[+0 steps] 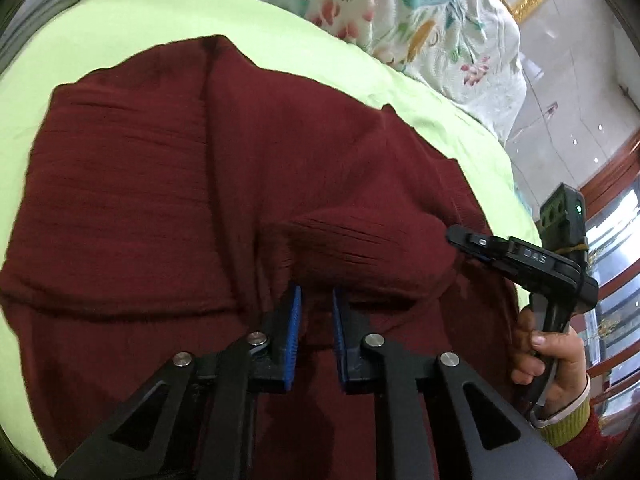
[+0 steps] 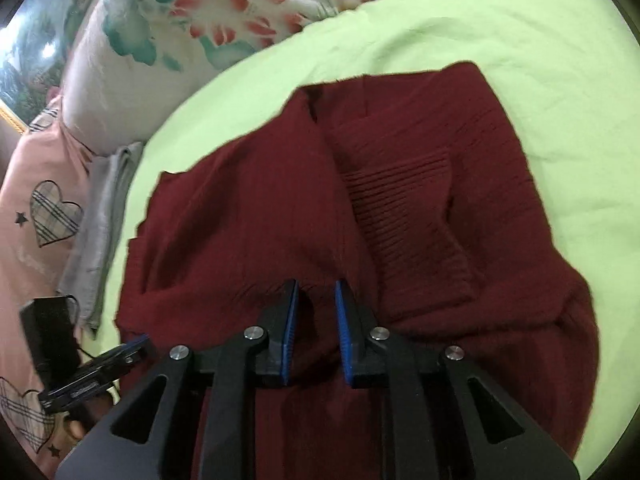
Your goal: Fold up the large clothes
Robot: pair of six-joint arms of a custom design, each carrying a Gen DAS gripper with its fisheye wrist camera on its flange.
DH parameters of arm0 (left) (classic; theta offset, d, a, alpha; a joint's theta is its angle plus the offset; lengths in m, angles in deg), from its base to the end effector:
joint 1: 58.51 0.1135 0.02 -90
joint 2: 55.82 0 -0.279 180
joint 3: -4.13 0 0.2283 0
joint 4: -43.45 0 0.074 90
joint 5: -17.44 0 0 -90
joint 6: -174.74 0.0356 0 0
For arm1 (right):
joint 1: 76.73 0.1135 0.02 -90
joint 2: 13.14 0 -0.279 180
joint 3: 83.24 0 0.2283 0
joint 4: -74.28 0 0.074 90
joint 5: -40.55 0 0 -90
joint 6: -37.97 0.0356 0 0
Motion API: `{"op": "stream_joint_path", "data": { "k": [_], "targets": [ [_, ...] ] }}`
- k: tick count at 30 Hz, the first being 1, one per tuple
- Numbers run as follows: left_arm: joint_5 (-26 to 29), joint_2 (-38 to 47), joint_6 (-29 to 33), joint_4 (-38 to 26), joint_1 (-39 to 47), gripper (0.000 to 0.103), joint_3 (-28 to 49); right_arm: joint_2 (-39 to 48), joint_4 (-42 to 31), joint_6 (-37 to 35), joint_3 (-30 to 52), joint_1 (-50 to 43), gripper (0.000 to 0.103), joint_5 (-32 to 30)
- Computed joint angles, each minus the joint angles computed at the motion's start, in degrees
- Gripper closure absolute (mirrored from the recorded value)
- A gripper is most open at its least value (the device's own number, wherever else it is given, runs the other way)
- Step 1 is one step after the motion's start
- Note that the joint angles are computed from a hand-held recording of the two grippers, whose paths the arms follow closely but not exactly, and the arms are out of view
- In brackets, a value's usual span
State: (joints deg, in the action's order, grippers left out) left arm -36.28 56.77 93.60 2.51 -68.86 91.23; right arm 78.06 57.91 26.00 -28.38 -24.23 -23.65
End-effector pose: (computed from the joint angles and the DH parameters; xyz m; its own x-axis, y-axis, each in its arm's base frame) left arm 0.3644 -0.0880 0.1787 -0.8327 0.2783 -0.4786 0.5120 0.7162 -0.4743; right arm 0.1791 0.2079 0.1728 -0.6422 0.6099 -0.4644 0.3589 0.7745 0.5209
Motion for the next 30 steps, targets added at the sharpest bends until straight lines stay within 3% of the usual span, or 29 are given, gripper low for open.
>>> {"op": "stream_joint_path", "data": {
  "k": [1,3,5,9,13,18,20,22,26,30],
  "targets": [
    [0.58,-1.19,-0.40,0.62,0.68,0.086,-1.07,-0.97,-1.11,0.46,0.31,1.30,0.080,1.47],
    [1.56,-3.23,-0.51,0.87,2.09,0.077,-2.66,-3.13,-5.41,2.30,1.61,4.90,0.067,5.08],
    [0.81,-6.87,-0.87,2.11,3.96,0.056,-5.91,-5.67,-8.84,4.70,1.73,8.16,0.059,8.14],
    [3.65,-13.39,1.94,1.05,11.67,0.048,-12.33,-9.50,-19.30,15.82,2.38,17.41,0.059,14.88],
    [6.17,-16.69,7.60,-4.08,22.10,0.043,-16.09,-10.30,-33.83,33.15,3.89,28.14,0.056,20.14],
    [7.48,-15.41,23.49,-15.20,35.46,0.041,-17.16,-7.96,-51.08,59.11,5.33,41.91,0.053,22.04],
    [7.07,-14.89,28.76,-17.89,38.65,0.039,-18.29,-7.18,-53.66,64.77,4.98,44.81,0.052,21.02],
    [7.19,-13.76,32.78,-20.27,40.22,0.037,-19.34,-7.45,-51.11,66.95,2.76,46.84,0.050,20.27],
    [8.29,-13.16,40.07,-22.85,41.59,0.032,-22.45,-8.25,-32.44,60.50,-4.09,49.19,0.050,23.31],
    [9.67,-12.73,45.98,-26.99,42.19,0.030,-23.76,-4.84,-17.25,51.60,-5.37,51.82,0.050,25.74]
  ]
}}
